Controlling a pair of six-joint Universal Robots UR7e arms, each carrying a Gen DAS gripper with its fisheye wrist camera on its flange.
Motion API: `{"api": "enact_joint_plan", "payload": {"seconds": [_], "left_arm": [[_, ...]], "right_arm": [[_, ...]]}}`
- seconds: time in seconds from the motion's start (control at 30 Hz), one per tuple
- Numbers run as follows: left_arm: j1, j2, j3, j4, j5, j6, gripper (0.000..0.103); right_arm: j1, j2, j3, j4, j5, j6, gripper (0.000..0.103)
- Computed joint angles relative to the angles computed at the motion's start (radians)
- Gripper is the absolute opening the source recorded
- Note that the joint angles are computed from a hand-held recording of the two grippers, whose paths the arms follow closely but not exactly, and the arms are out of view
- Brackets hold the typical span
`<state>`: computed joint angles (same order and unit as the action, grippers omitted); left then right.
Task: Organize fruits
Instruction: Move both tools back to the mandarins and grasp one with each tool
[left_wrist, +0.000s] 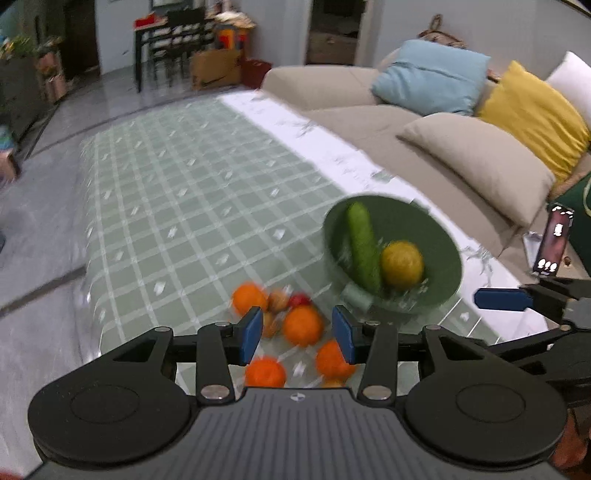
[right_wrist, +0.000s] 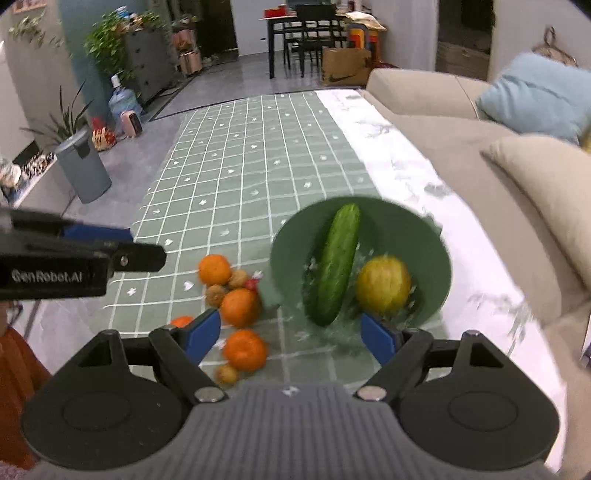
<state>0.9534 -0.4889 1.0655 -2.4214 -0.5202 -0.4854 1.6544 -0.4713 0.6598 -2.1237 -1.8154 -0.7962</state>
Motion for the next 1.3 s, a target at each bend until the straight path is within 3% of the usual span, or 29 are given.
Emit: {"api": "enact_joint_plan", "payload": {"seconds": [0.17, 0.27, 0.47, 0.6, 0.9, 1.3], "left_arm": [[0.004, -0.055, 0.106, 0.065, -0.011, -0.151, 0.052], [0.007, -0.075, 0.149, 0.076, -0.019, -0.200, 0.052], [0.016, -0.097, 0.191, 0.074, -0.042, -0.235, 0.052], [0.032, -0.085, 0.170, 0.102, -0.060, -0.250, 0.052], [0.073, -0.028, 0.083, 0.180, -0.085, -0.238, 0.059], [0.100, 0.018, 0.038, 0.130, -0.068, -0.130, 0.059]], "right_arm": [[-0.009, -0.054, 0.142, -0.049, -0.046, 0.035, 0.079], [-0.015, -0.054, 0.151, -0.013, -0.072, 0.076, 0.077], [-0.015, -0.049, 0.172, -0.004, -0.076, 0.063, 0.069], [-0.014, -0.006, 0.106, 0.054, -0.066, 0.082, 0.060], [-0.020, 0.125, -0.092, 0.154, -0.036, 0.149, 0.055], [-0.028, 0.330, -0.465, 0.401, -0.035, 0.228, 0.049]]}}
